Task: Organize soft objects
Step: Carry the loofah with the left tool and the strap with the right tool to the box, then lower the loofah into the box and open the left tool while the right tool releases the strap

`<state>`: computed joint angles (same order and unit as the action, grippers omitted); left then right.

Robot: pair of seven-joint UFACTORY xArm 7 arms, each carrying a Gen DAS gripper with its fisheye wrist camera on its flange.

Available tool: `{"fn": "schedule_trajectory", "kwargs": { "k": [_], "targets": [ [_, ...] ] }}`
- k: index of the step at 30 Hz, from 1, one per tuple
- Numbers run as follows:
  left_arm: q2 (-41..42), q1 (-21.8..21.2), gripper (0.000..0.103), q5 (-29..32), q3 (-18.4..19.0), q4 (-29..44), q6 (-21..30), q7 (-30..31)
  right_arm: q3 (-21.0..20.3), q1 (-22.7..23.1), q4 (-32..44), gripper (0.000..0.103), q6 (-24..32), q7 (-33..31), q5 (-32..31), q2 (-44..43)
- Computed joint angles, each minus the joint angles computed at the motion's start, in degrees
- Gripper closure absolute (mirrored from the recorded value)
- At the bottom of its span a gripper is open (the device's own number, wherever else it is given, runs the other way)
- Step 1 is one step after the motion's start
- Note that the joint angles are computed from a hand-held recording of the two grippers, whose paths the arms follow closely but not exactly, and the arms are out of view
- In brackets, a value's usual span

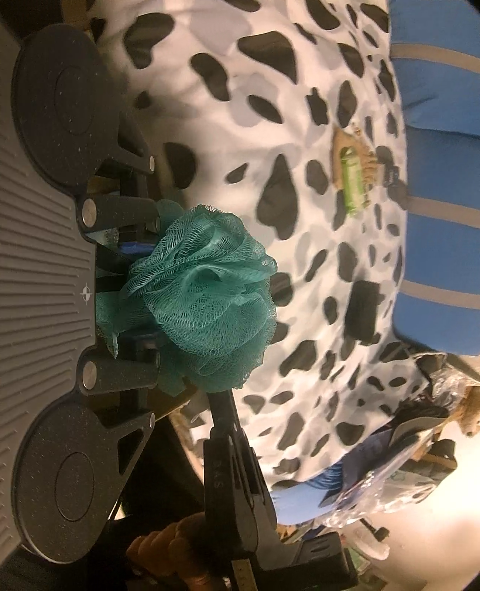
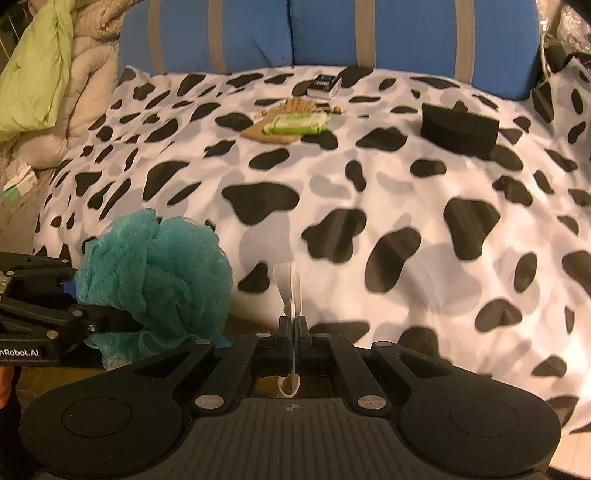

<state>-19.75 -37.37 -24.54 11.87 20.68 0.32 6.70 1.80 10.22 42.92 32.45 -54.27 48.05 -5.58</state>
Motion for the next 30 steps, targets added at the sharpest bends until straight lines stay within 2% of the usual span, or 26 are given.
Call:
{"fn": "schedule_trajectory", "kwargs": {
  "k": [6,9,13,15,18,19,20,21,23,27,30],
  "targets": [
    [-1.0,7.4,0.068,2.2,-7.4,-0.5,7.1,-5.7,0.6,0.2,-3.1,0.099,1.2,6.9,-6.6,-2.2],
    [-0.6,9.7,0.068,2.7,-9.4,0.4,11.2,-6.8,0.5,0.4,-3.7,0.099,2.7,9.9,-9.2,-2.4],
    [-0.2,11.6,0.067,2.4,-11.1,0.8,13.9,-7.2,0.5,0.6,-3.9,0.099,3.8,12.8,-11.8,-2.0],
    [0.4,12.9,0.063,2.7,-12.0,1.5,15.5,-7.9,0.4,0.6,-3.6,0.099,4.5,13.6,-12.3,-1.6],
    [1.9,16.3,0.043,5.7,-14.8,2.9,18.2,-11.4,0.3,0.4,-2.9,0.095,6.0,14.6,-13.0,-0.8],
    [2.4,17.2,0.034,6.7,-15.5,3.3,19.0,-12.5,0.4,0.3,-2.6,0.089,6.3,15.1,-13.6,-0.6],
    [2.6,17.6,0.029,7.3,-15.8,3.5,19.4,-13.1,0.7,0.2,-2.6,0.068,6.0,15.9,-14.3,-0.5],
    [2.7,17.8,0.028,7.6,-16.0,3.7,19.8,-13.4,0.9,0.2,-2.9,0.036,5.0,16.5,-14.9,-0.6],
    [2.7,17.7,0.027,7.4,-15.8,3.7,20.1,-13.2,1.1,0.4,-3.6,0.006,2.7,17.1,-15.4,-1.1],
    [3.1,19.0,0.027,9.2,-16.7,4.2,21.1,-15.2,0.5,0.1,-2.7,0.000,2.9,18.4,-14.8,-0.2],
    [3.5,20.0,0.027,10.9,-17.4,4.6,22.0,-17.2,0.7,-0.2,-2.4,0.000,2.8,20.2,-16.1,0.3]
  ]
}}
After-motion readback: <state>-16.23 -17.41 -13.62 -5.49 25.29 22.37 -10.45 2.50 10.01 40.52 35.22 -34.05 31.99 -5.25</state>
